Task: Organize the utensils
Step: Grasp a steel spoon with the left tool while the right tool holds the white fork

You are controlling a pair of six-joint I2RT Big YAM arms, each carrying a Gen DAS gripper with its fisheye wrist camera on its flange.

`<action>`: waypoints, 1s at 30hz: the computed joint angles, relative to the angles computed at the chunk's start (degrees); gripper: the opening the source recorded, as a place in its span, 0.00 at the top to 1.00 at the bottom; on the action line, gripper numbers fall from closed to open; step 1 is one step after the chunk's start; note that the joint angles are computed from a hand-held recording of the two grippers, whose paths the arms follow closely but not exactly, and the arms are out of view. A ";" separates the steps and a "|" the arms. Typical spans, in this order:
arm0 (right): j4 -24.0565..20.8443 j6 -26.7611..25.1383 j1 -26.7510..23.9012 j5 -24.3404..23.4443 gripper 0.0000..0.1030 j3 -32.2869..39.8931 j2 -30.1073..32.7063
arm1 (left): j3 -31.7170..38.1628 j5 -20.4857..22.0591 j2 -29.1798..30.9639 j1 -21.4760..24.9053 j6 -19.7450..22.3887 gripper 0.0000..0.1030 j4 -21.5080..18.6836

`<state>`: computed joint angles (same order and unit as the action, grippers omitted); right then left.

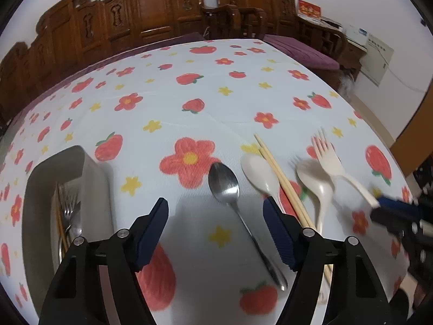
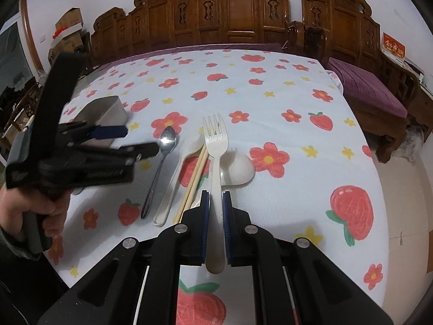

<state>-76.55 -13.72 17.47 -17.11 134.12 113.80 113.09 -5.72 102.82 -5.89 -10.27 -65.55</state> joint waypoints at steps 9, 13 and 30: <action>-0.15 0.32 -0.23 -0.21 0.89 0.00 0.15 | 3.61 2.82 3.54 1.36 -3.51 0.45 -0.14; -0.24 0.38 -0.37 -0.26 0.89 0.12 0.32 | 5.64 2.09 5.35 1.21 -3.26 0.52 -1.70; -0.16 0.54 -0.26 -0.11 0.89 0.23 0.34 | 4.96 4.68 5.16 0.91 -2.09 0.98 -0.87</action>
<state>-76.71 -13.19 17.21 -17.22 134.36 114.14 118.05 -1.04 107.99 -4.97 -12.36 -66.42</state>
